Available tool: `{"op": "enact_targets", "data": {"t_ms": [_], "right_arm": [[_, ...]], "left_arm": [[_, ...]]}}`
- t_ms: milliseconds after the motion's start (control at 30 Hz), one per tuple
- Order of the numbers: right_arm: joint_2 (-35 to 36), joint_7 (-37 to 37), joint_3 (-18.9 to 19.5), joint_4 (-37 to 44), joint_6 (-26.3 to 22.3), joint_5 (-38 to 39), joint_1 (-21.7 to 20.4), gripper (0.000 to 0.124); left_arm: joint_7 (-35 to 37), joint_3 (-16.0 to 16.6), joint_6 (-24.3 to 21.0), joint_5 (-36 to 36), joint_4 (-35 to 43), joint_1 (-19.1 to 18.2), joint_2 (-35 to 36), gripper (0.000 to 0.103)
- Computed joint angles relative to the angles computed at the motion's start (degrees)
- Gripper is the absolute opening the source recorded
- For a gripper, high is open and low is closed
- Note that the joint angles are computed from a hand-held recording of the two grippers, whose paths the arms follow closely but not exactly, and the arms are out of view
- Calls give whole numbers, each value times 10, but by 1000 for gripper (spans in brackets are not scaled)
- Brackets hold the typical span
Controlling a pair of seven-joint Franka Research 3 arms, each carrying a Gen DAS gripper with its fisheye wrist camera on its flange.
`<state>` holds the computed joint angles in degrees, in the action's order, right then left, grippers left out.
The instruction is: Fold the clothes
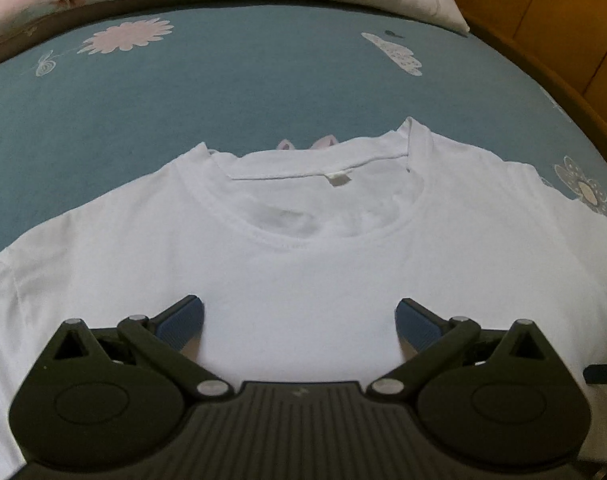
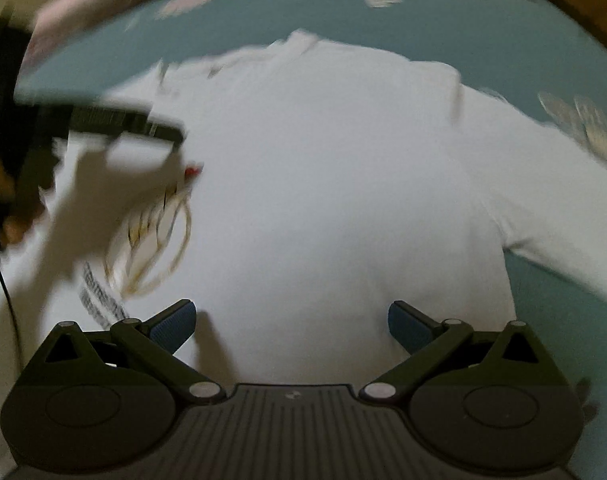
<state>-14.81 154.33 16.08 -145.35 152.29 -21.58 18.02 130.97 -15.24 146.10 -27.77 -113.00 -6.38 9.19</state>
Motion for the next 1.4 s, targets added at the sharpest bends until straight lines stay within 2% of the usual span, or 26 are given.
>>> {"op": "enact_targets", "data": {"t_ms": [67,167,200,267,333,400,500,700,767,933,967,1033,1133,1233,1333,1400], "right_arm": [[15,-27,2,22,-35,-5,7,103],[20,-48,-12,31,-48,14,18,103],[22,-56,-15,33,-50,18,20,103],[23,-72,-20,37,-56,27,25,103],[24,-90,-25,43,-64,42,29,103],[16,-95,-28,44,-59,60,32,103],[11,-85,-24,51,-52,78,31,103],[62,-92,-20,103,-4,125,51,103],[84,-95,-21,127,3,128,61,103],[142,-97,-30,192,2,120,90,103],[151,-97,-34,203,-2,119,96,103],[173,-97,-41,229,-11,115,107,103],[199,-90,-51,263,-25,104,126,103],[221,-84,-61,292,-40,95,143,103],[240,-80,-68,320,-53,90,158,103],[252,-80,-72,338,-63,88,166,103]], "left_arm": [[-17,3,-13,14,11,-2,5,102],[-51,7,-33,46,24,-6,6,101],[-62,9,-37,58,24,-7,2,94],[-52,11,-28,34,1,3,-25,83],[-28,20,-22,-9,-27,13,-58,82],[-9,43,-35,-46,-66,23,-107,82],[2,89,-64,-53,-113,33,-169,82],[-35,167,-120,13,-147,79,-237,82],[-41,187,-122,34,-148,100,-245,82],[-61,213,-76,90,-136,150,-217,81],[-62,217,-66,92,-130,158,-206,79],[-64,222,-49,94,-112,175,-176,68],[-53,220,-24,79,-95,198,-139,66],[-17,214,-19,54,-85,216,-116,65],[21,207,-32,17,-75,232,-100,65],[16,198,-31,10,-84,237,-107,63]]}}
